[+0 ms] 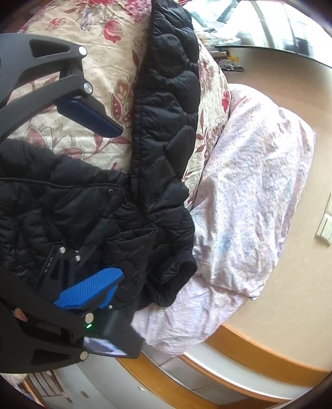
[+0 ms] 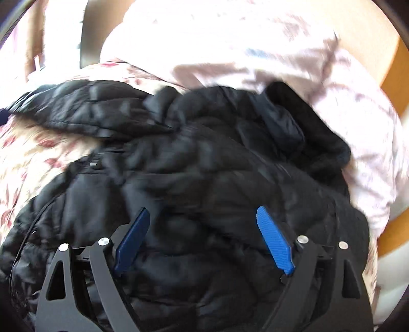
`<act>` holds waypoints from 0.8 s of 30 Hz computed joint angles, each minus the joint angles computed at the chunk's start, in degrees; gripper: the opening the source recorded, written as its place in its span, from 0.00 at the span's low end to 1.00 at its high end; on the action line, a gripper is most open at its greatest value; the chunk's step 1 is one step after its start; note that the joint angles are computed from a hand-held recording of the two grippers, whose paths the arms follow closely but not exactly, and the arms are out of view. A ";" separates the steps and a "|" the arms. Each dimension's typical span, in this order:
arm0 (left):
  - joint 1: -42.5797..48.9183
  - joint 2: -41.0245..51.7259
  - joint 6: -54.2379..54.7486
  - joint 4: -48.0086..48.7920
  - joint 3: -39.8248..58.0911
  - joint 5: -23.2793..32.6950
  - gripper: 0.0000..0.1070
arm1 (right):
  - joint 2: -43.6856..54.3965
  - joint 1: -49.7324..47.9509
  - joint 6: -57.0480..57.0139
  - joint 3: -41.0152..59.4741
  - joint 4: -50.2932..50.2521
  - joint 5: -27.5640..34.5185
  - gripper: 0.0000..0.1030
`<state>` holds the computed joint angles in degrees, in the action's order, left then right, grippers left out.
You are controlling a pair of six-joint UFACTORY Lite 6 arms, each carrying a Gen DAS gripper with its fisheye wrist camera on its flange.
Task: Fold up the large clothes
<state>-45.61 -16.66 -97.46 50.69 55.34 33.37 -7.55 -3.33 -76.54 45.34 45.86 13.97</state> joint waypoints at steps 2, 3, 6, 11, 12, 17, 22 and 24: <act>0.68 -3.15 -1.37 0.43 -2.39 1.15 0.94 | -0.39 -5.13 -4.79 2.23 6.83 7.02 0.73; 1.27 -5.23 -1.19 0.02 -3.80 2.16 0.94 | 0.68 -8.93 -5.33 4.69 9.11 10.91 0.71; 3.58 -10.29 0.07 -1.33 -7.32 4.98 0.94 | 7.99 -17.59 -1.06 14.28 10.30 15.25 0.62; 3.03 -14.63 -1.10 3.33 -11.29 15.45 0.94 | 24.52 -23.21 12.66 30.64 1.68 16.58 0.40; 3.45 -15.25 -0.46 3.32 -11.87 16.26 0.94 | 26.81 -23.04 13.60 32.62 0.71 16.18 0.40; 17.17 -20.21 14.79 -11.64 -16.40 4.90 0.94 | 36.54 -18.03 29.34 39.09 -17.03 14.44 0.40; 32.07 -24.68 33.37 -33.55 -22.09 -4.88 0.94 | 38.54 -12.30 45.00 39.69 -32.09 8.68 0.40; 36.61 -25.08 39.11 -40.50 -23.28 -6.13 0.94 | 38.84 -11.31 47.65 39.82 -34.50 8.15 0.40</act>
<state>-9.00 -41.74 -58.35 10.18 32.06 27.25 31.28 -14.64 -28.89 85.16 11.36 22.12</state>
